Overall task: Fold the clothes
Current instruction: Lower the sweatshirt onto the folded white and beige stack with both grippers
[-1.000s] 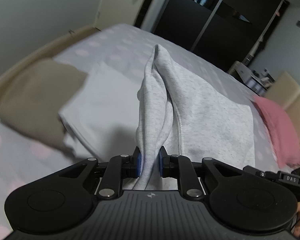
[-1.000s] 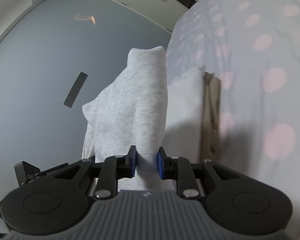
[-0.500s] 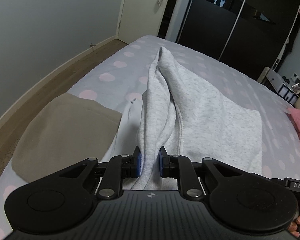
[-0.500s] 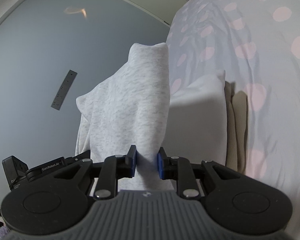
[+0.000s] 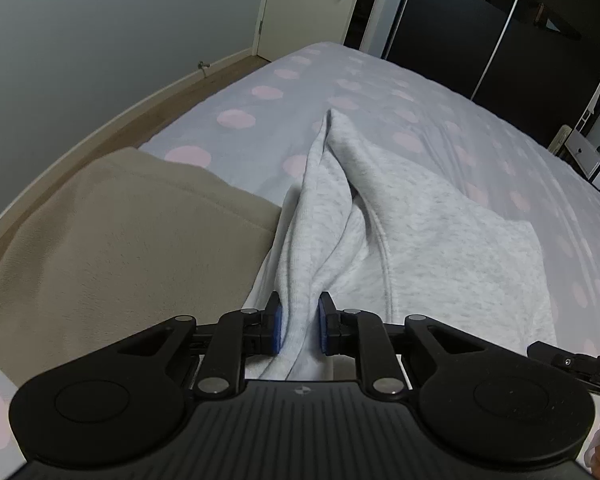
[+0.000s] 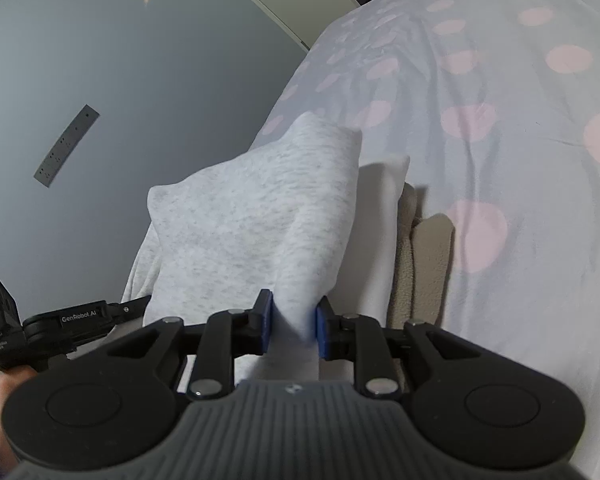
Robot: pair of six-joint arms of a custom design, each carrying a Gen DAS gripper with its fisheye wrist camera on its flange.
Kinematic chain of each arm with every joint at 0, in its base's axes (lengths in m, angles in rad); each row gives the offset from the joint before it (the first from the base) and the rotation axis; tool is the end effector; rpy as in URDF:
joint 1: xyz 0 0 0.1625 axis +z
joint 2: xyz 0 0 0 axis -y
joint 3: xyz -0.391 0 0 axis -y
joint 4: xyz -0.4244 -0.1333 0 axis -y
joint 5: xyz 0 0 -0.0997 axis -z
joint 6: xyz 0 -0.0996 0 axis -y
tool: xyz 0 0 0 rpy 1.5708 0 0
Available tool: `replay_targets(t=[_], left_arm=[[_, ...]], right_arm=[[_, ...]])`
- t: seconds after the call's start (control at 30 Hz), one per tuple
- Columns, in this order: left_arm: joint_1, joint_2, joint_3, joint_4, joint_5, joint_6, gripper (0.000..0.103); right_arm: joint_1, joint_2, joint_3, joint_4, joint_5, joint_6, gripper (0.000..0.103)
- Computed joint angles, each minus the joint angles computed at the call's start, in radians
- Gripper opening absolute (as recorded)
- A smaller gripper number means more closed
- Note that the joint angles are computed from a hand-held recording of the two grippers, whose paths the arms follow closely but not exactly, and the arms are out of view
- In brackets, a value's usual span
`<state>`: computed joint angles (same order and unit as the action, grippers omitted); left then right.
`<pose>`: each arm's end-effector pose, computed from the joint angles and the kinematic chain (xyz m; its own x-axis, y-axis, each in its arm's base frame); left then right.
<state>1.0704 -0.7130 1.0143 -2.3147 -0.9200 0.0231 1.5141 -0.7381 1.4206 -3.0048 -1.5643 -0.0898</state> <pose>-0.2259 -0.8168 0.2634 -0.8123 0.1723 -0.5572 0.4524 0.7891 -0.4155 0.0907 -0.7658 0.1532 -0.9983 -0.0134 0.0565 -0.0483 0.7312 -0.6804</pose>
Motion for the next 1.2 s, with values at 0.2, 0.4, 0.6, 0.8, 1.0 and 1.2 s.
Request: replay_targets(t=[0.2,0.4,0.6,0.8,1.0,1.2], left_arm=[[0.011,0.0,0.02,-0.03,0.007,-0.007,0.019],[-0.032,-0.051,0.102,-0.199,0.056,0.164,0.026],[-0.055,-0.036,0.076,-0.304,-0.044,0.232,0.026],[-0.062,0.15,-0.136,-0.216,0.041,0.254,0.023],[-0.023,0.288,-0.381,0.061,0.083,0.018,0.024],[-0.009,0.302,-0.375,0.05,0.1,-0.005,0.024]], right_arm=[[0.011,0.034,-0.039,0.015,-0.063,-0.024,0.035],[0.047,-0.021,-0.016,-0.021,-0.157,-0.206,0.041],[0.069,0.017,-0.092,-0.062,-0.166,-0.333,0.032],[0.08,0.147,-0.28,-0.012,-0.215,-0.358,0.029],[0.056,0.23,-0.379,0.047,-0.231,-0.353,0.029],[0.058,0.284,-0.437,0.042,-0.269,-0.374,0.029]])
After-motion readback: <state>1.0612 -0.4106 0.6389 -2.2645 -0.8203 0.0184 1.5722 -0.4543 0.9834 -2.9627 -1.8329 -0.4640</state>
